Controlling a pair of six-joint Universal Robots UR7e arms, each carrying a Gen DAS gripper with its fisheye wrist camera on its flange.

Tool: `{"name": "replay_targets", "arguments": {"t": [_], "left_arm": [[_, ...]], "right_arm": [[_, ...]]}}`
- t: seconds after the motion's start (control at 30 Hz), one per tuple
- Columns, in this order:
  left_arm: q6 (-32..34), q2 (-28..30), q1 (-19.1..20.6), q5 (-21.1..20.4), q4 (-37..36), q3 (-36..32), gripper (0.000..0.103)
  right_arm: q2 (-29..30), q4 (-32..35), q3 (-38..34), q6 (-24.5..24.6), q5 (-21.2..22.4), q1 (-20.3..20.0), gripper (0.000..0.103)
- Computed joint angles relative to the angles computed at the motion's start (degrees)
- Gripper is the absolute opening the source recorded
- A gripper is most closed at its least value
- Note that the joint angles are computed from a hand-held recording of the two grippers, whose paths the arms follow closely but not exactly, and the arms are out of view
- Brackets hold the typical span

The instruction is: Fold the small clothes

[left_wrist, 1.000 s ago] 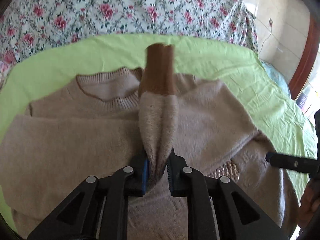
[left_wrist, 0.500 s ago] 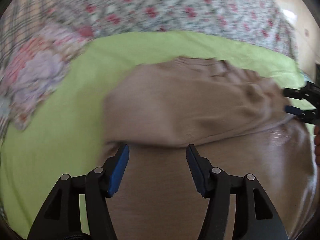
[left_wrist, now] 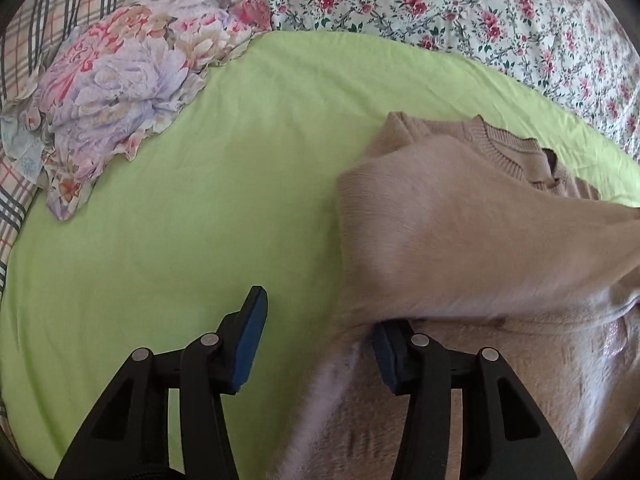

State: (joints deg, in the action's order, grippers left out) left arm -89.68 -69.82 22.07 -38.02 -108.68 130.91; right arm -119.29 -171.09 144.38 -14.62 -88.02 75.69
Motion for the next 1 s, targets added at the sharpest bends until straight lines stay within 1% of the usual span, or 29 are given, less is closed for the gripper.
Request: {"name": "replay_targets", "arguments": {"t": [0.03,0.07,0.13,0.2,0.27,0.33,0.37,0.4,0.47,0.5,0.53,0.57,0.6,0.67,0.7,0.73,0.77,0.8,0.83,0.87,0.9,0.93,0.97,1.0], "left_arm": [[0.29,0.16,-0.25,-0.1,-1.49,0.42,0.051],[-0.57,0.79,-0.5,-0.22,-1.31,0.18,0.051],[-2.32,2.02,-0.89,-0.38,0.21,-0.4,0.05],[-4.2,2.56,-1.28,-1.23,1.22,-0.36,0.048],[-4.54,1.78,-1.76,-1.83,-0.17,0.75,0.048],[-4.17,0.9,-2.04,-1.88,-0.86,1.55,0.049],[-3.91,0.69,-2.06,-1.86,-1.05,1.79,0.049],[-3.72,0.41,-2.06,-1.82,-1.74,2.2,0.05],[-3.8,-0.49,-1.95,-1.61,-3.87,3.36,0.05],[-4.25,-1.09,-1.85,-1.44,-4.91,4.04,0.05],[-5.09,-1.73,-1.96,-1.32,-5.79,4.71,0.05],[-5.65,-2.76,-1.99,-1.12,-7.72,5.85,0.05],[-5.57,-3.73,-1.98,-0.99,-10.02,6.99,0.05],[-5.15,-5.05,-2.24,-0.79,-13.48,8.72,0.05],[-4.75,-5.36,-2.5,-0.74,-14.3,9.16,0.05],[-4.4,-5.38,-2.68,-0.7,-14.25,9.19,0.05],[-3.97,-5.26,-2.86,-0.61,-13.96,9.13,0.05],[-3.47,-5.45,-2.86,-0.58,-15.09,9.57,0.05],[-2.95,-5.96,-2.75,-0.6,-17.05,10.36,0.05],[-2.2,-6.7,-2.56,-0.61,-19.89,11.53,0.05],[-1.7,-7.43,-2.56,-0.44,-22.7,12.81,0.05],[-1.39,-7.98,-2.61,-0.12,-24.82,13.86,0.05],[-1.39,-8.31,-2.92,0.33,-26.82,14.92,0.05],[-1.68,-8.33,-3.22,0.63,-27.43,15.38,0.05]], "right_arm": [[-1.78,1.16,0.2,-0.92,0.26,-1.44,0.008],[-2.87,2.77,0.36,-1.93,-0.07,-2.68,0.008],[-3.23,4.41,1.07,-3.85,-2.1,-4.73,0.008],[-2.54,3.69,2.07,-5.23,-4.95,-5.95,0.008],[-2.55,3.78,2.51,-5.93,-5.08,-7.75,0.008],[-2.74,5.06,2.41,-5.34,-4.64,-8.73,0.008],[-2.24,5.91,1.86,-4.98,-6.51,-7.54,0.008],[-1.76,6.06,1.69,-4.81,-8.59,-6.16,0.011],[-0.32,3.73,1.22,-3.39,-16.77,-0.08,0.018],[0.15,1.22,1.51,-3.7,-20.0,3.06,0.028],[-0.4,-0.36,2.11,-5.01,-21.02,5.12,0.046],[-0.18,-1.62,2.16,-6.07,-21.42,7.47,0.055],[0.3,-2.15,1.96,-7.13,-21.17,9.65,0.066],[2.03,0.02,0.45,-7.93,-20.2,13.48,0.067],[2.89,3.54,-0.95,-7.57,-16.91,14.03,0.068],[3.87,6.87,-2.31,-7.06,-12.77,13.68,0.068],[5.95,11.2,-4.36,-6.05,-7.23,13.02,0.068],[8.46,13.13,-5.87,-5.51,-4.08,13.05,0.068],[13.14,14.72,-8.31,-5.38,-1.96,14.24,0.068],[17.69,15.01,-10.54,-5.87,-2.25,16.01,0.068],[21.98,14.94,-12.62,-6.18,-3.87,18.09,0.068],[27.33,17.28,-16.1,-6.41,-4.18,19.67,0.068],[30.93,20.07,-18.79,-6.22,-2.51,19.99,0.068],[34.77,23.41,-21.89,-6.01,0.11,20.01,0.068]]}}
